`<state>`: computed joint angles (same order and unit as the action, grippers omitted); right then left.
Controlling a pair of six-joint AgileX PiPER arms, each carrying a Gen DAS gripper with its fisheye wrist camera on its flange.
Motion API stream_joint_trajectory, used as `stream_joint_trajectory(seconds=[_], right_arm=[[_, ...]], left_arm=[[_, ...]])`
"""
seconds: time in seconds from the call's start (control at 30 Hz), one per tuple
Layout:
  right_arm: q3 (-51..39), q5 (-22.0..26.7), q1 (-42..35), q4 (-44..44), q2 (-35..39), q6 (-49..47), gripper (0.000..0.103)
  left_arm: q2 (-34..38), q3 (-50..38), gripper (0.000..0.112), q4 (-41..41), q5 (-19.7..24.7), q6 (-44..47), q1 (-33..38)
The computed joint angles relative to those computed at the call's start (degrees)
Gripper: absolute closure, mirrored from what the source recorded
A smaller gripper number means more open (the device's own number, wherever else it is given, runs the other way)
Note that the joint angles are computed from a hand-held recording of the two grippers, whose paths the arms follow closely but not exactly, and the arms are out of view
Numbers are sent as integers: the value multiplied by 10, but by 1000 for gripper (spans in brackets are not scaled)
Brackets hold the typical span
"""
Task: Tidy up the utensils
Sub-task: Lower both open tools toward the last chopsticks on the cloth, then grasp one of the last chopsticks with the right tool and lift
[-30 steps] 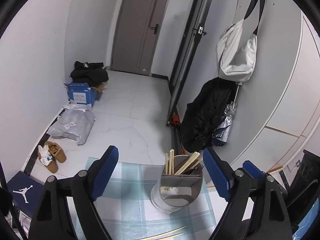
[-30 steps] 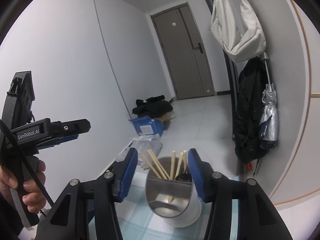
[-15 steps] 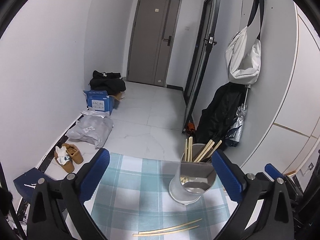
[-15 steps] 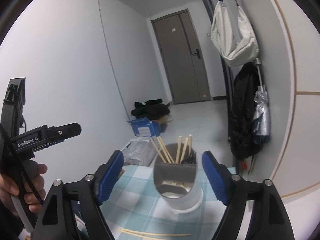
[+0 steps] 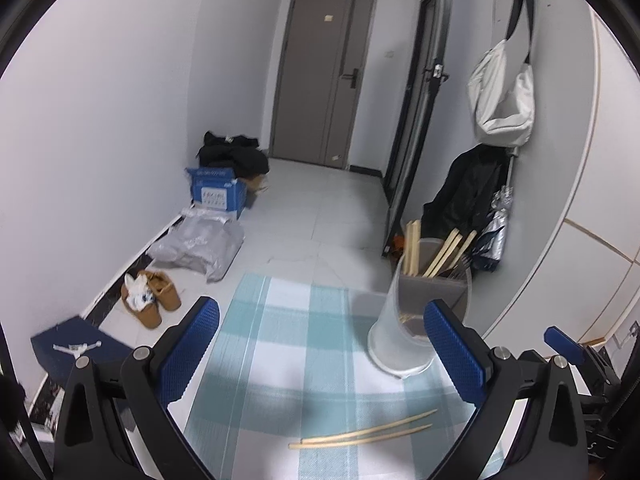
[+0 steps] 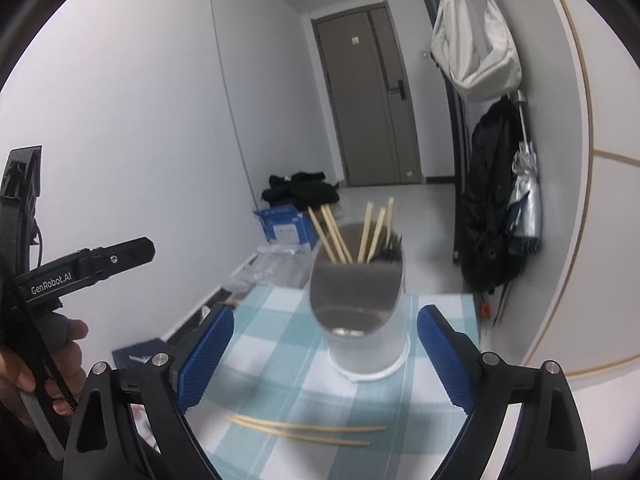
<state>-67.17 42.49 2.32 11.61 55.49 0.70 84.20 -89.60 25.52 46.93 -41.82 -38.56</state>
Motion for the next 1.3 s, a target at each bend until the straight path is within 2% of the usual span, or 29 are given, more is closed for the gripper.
stream_joint_trajectory(seconds=[0.2,0.27,0.37,0.5,0.7,0.83,1.03,1.13,1.3], right_arm=[[42,3,30,-37,5,33,9],[46,14,44,-53,18,44,9],[42,41,48,-28,45,24,9],[38,62,68,-18,86,13,9],[7,99,114,-42,169,9,13],[-34,123,148,-52,233,-23,22],[-100,172,212,-109,329,-107,48],[-116,189,225,-129,354,-150,53],[-163,227,214,-104,380,-188,64]], left_arm=[[-6,64,12,6,-17,-29,17],[-5,80,12,-11,-25,-16,31],[-5,98,12,-17,-29,-7,49],[4,89,12,-116,-30,54,102],[18,77,12,-185,-25,107,139],[23,71,12,-226,-18,135,159],[21,73,12,-227,-15,123,177],[22,71,12,-240,-8,128,189],[25,67,12,-251,-5,131,203]])
